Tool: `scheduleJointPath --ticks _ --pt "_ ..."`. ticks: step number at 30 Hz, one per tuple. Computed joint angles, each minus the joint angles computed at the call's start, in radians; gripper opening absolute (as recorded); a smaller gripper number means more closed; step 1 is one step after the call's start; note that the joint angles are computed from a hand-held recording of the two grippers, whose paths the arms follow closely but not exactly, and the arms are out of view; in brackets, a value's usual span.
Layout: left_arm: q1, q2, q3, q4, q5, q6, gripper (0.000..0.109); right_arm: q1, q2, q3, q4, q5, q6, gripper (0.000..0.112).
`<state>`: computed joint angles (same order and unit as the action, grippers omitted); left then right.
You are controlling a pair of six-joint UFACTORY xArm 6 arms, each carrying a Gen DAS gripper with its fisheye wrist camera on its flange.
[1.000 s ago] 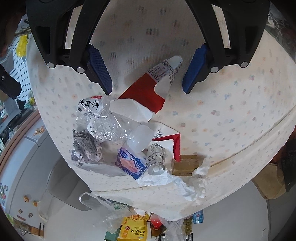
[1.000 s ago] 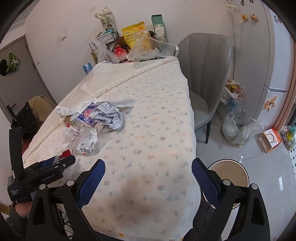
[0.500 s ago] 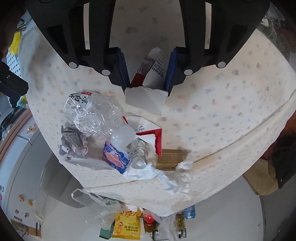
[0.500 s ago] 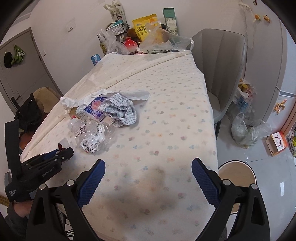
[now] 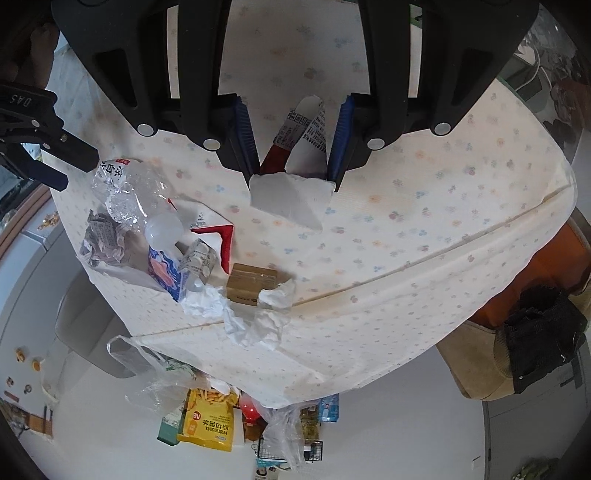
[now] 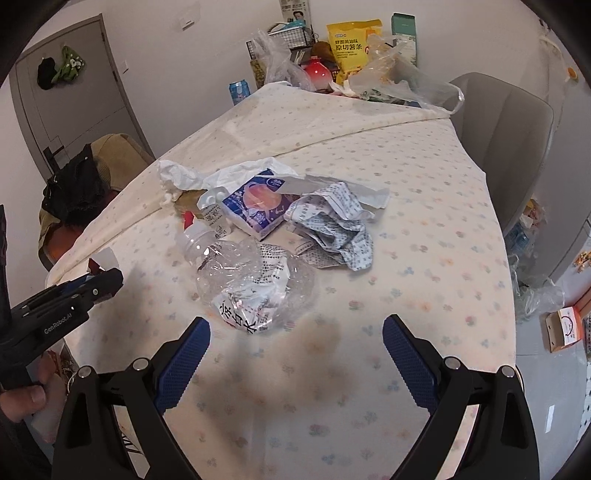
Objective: Collect trash
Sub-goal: 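Grasp the crushed clear plastic bottle with the right gripper while the left holds the wrapper, then carry both items to the white bin and open the right gripper over it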
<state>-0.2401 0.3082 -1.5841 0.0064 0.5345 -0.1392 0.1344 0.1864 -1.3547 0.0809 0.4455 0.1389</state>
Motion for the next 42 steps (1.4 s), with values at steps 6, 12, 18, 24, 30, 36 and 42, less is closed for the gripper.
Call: scheduleJointPath --ticks 6,12,18,24,30,36,42 --pt "0.012 -0.009 0.014 -0.018 -0.005 0.009 0.038 0.006 0.088 -0.111 -0.033 0.035 -0.001 0.092" --pt "0.015 -0.005 0.010 -0.027 -0.007 0.011 0.038 0.015 0.163 -0.213 0.008 0.077 -0.069 0.092" --pt "0.019 -0.004 0.007 -0.028 -0.008 0.004 0.038 0.034 0.220 -0.297 0.065 0.132 -0.160 0.095" --pt "0.018 -0.001 0.006 -0.031 -0.007 0.004 0.038 0.039 0.267 -0.348 -0.009 0.149 -0.120 0.093" --pt "0.011 0.003 0.004 -0.040 -0.008 0.011 0.038 0.039 0.202 -0.258 0.030 0.119 -0.167 0.089" --pt "-0.011 0.016 -0.011 -0.053 -0.004 0.023 0.038 0.027 0.082 -0.113 0.064 0.063 -0.165 0.089" --pt "-0.045 0.028 -0.031 -0.061 0.000 0.045 0.038 0.001 -0.030 0.013 0.085 0.017 -0.157 0.089"
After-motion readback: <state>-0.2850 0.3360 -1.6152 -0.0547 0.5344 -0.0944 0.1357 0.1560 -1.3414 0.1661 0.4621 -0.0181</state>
